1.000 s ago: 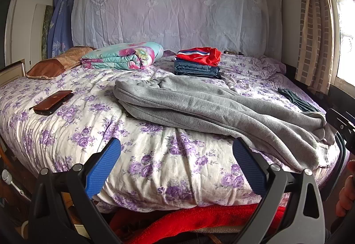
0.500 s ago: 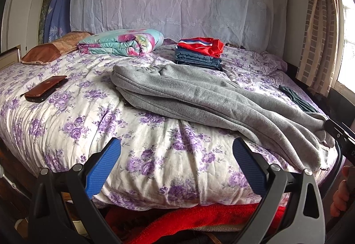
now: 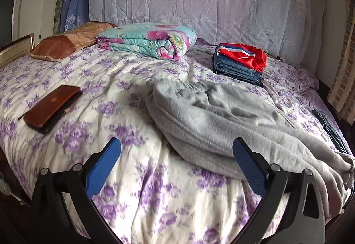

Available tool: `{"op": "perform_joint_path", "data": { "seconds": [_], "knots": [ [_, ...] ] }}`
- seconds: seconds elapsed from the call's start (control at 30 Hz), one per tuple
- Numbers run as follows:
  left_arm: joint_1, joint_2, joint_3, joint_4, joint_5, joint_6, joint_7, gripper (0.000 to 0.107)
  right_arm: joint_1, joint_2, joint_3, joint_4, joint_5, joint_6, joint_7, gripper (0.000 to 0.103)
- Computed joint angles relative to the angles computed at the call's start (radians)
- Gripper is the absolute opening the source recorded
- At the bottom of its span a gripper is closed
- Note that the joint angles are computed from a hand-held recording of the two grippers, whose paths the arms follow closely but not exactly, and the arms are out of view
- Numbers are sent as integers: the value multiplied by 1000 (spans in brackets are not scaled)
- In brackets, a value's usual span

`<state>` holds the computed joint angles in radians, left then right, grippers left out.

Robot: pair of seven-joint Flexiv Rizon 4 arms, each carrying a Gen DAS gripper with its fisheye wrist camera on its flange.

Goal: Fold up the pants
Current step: 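Lower both tools onto the grey sweatpants cuffs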

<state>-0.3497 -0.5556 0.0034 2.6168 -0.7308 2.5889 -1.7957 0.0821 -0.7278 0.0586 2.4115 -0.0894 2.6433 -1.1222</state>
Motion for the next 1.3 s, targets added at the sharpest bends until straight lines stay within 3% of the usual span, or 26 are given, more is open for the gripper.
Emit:
{"op": "perform_joint_path", "data": {
  "seconds": [0.17, 0.3, 0.37, 0.47, 0.6, 0.7, 0.8, 0.83, 0.93, 1.0, 1.07, 1.13, 1.3],
  "knots": [
    [116, 34, 31, -103, 117, -139, 116, 98, -160, -26, 26, -58, -151, -20, 177, 99],
    [202, 27, 37, -205, 236, -256, 183, 98, -149, -50, -21, -122, -143, -111, 200, 99],
    [225, 25, 41, -249, 269, -320, 223, 98, -179, -81, -15, -151, -196, -137, 211, 99],
    [222, 30, 64, -313, 263, -427, 298, 98, -173, -127, -15, -183, -186, -93, 187, 99],
    [336, 46, 9, -404, 388, -612, 328, 98, -104, -143, -48, -213, -124, -100, 112, 100],
    [366, 22, -6, -498, 408, -728, 327, 98, -35, -149, -80, -233, -44, -126, 34, 100],
    [509, -16, -157, -592, 438, -868, 350, 98, -34, -149, -74, -243, -35, -145, 3, 100],
    [516, -38, -162, -637, 458, -920, 345, 98, -47, -150, -66, -245, -46, -146, 4, 100],
    [421, -107, -49, -763, 452, -1031, 335, 98, -58, -153, -57, -253, -54, -152, -3, 100],
    [411, -145, -26, -828, 440, -1116, 329, 98, -53, -152, -59, -256, -44, -159, -12, 100],
    [468, -168, -88, -852, 407, -1163, 353, 98, -58, -153, -55, -260, -50, -163, -15, 100],
    [566, -186, -213, -840, 351, -1163, 419, 98, -63, -154, -50, -264, -57, -167, -15, 100],
    [727, -229, -445, -784, 285, -1080, 600, 93, -72, -151, -46, -271, -76, -192, -13, 100]
  ]
}}
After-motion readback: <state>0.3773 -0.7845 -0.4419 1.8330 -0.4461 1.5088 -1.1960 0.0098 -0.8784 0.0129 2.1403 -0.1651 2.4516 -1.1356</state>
